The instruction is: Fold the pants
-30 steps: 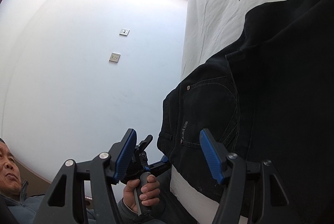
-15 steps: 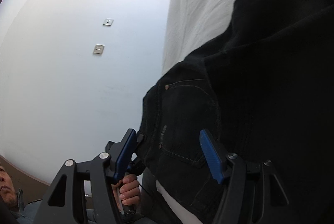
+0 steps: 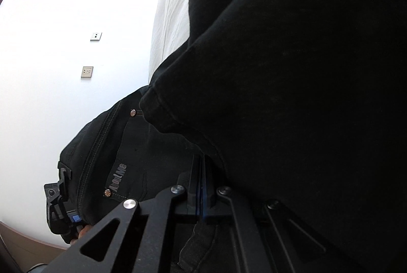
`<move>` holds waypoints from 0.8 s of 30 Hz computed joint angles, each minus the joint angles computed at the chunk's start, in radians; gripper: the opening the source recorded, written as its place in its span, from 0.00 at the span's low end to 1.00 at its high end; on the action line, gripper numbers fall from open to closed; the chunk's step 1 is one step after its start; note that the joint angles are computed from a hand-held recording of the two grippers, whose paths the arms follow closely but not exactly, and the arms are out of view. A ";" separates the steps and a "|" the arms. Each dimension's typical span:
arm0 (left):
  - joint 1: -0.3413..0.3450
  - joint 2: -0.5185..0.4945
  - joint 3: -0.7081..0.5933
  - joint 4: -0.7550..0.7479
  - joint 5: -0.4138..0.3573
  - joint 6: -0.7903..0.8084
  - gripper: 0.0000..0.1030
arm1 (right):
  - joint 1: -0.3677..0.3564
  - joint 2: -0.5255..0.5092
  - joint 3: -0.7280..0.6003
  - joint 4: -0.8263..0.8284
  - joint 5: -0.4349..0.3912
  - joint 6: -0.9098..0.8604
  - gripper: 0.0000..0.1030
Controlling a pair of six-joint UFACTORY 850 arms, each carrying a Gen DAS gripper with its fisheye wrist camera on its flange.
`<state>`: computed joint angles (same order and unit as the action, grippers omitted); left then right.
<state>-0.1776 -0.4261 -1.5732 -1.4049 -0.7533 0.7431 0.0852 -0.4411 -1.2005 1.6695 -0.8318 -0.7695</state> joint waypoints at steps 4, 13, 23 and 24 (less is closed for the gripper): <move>-0.063 -0.016 -0.069 0.071 0.007 -0.024 0.12 | -0.013 0.026 0.041 0.082 -0.037 -0.061 0.30; -0.236 -0.097 -0.241 0.304 -0.014 -0.100 0.12 | -0.129 0.249 0.181 0.156 -0.107 -0.204 1.00; -0.406 -0.158 -0.275 0.548 0.029 -0.099 0.12 | -0.184 0.372 0.141 -0.246 -0.079 -0.076 1.00; -0.418 -0.150 -0.260 0.574 0.046 -0.094 0.12 | -0.178 0.362 0.129 -0.316 -0.051 -0.008 1.00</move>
